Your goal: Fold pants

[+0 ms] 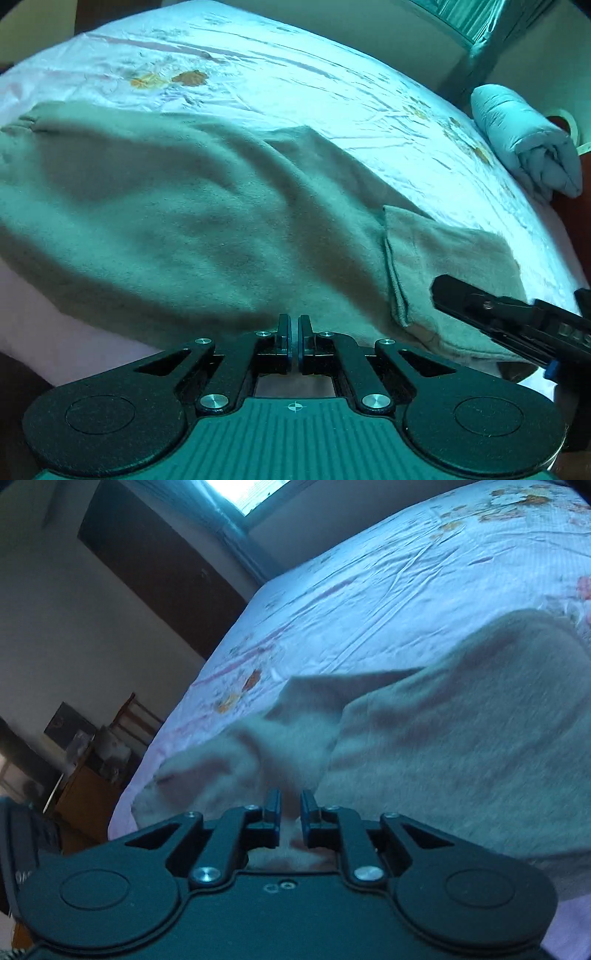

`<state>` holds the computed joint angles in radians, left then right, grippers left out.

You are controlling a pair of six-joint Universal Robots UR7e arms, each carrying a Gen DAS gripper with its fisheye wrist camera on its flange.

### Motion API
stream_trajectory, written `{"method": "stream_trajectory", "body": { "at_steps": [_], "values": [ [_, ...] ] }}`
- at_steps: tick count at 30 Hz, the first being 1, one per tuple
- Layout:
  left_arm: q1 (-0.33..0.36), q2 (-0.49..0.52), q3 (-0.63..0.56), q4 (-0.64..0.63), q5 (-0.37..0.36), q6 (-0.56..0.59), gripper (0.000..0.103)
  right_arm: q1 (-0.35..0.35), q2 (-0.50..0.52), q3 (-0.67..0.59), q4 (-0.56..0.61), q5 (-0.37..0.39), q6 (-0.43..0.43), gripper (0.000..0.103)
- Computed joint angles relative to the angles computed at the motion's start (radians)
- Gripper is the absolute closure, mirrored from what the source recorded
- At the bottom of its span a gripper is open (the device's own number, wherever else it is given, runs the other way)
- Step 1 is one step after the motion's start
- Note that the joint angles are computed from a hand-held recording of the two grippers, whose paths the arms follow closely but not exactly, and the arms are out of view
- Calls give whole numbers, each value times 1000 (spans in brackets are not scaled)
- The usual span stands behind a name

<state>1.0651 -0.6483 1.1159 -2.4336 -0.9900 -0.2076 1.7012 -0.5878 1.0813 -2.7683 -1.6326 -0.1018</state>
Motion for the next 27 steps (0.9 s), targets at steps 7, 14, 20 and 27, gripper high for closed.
{"method": "stream_trajectory", "body": {
  "at_steps": [7, 14, 20, 27],
  "values": [
    [16, 110, -164, 68, -206, -33, 102, 17, -83, 60, -141, -139, -69, 84],
    [15, 115, -164, 22, -279, -142, 98, -29, -162, 162, -277, -241, -28, 82],
    [-4, 182, -253, 29, -230, -15, 98, -58, -170, 193, -287, -234, 14, 75],
    [-13, 233, -339, 45, -111, 1, 98, -60, -186, 223, -312, -219, 17, 67]
  ]
}}
